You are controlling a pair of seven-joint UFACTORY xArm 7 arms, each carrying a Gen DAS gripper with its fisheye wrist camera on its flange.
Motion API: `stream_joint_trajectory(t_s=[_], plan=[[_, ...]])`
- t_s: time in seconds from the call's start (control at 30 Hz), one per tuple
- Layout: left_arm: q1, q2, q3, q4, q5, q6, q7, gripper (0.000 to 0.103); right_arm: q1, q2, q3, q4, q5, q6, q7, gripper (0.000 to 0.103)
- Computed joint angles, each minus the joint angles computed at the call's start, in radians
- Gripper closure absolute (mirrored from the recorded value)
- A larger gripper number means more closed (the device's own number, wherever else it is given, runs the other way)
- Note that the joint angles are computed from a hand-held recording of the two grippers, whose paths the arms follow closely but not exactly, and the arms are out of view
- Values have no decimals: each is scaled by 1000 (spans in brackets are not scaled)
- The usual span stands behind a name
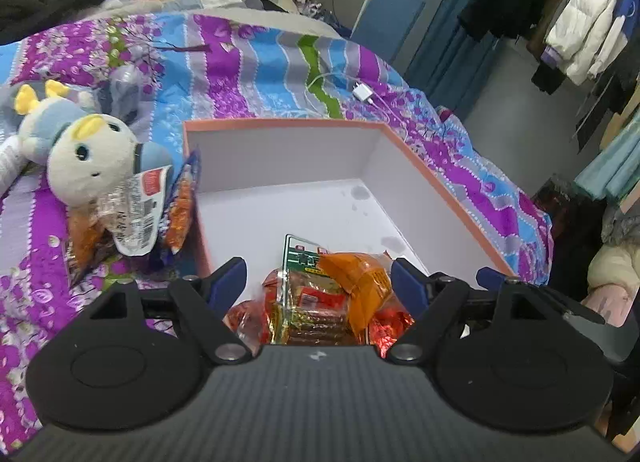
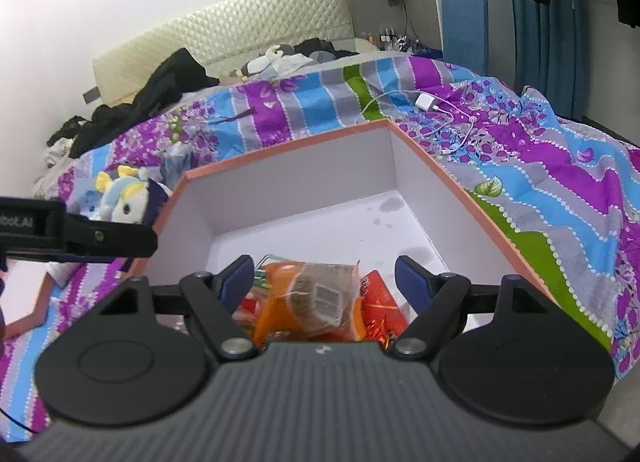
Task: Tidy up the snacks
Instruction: 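Open both tools over the pink box, releasing the red and orange packets, then move both open tools back toward the remaining snacks by the plush toy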
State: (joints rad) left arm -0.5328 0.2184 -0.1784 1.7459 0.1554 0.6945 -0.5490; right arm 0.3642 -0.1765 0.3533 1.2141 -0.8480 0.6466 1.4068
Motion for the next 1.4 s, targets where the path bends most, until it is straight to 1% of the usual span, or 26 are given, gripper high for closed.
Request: stream_joint_trajectory(t_s=[0.2,0.33,0.43,0.53,0.7,0.77,0.87,0.97,1.03,1.2,1.4], plan=[[15,-150,-14,-128,25,-13,-21,20,17,-44,44,14,-6,49,21,24],[32,-231,-39,-180,73,-4,-42,20,22,-60,81,35,-20,80,32,24],[52,-286,-55,-216,76,0,-56,20,26,-67,104,51,-33,96,52,24],[74,-350,-69,-268,66,4,-70,20,33,-71,124,64,-39,110,66,24],[111,-456,-90,-350,38,27,-73,20,57,-68,151,89,-34,141,56,24],[125,-494,-100,-378,33,40,-72,20,68,-62,166,106,-39,164,55,24],[134,-554,-104,-418,-7,57,-58,20,87,-53,184,131,-48,204,69,24],[159,-614,-124,-449,6,86,-52,20,110,-42,195,150,-59,223,87,24],[161,-664,-111,-485,-31,82,-43,20,127,-36,202,159,-68,238,101,24],[186,-768,-120,-554,-68,103,-36,20,176,-8,220,195,-99,298,116,24],[196,-904,-118,-651,-127,129,-34,20,264,26,228,224,-141,365,156,24]])
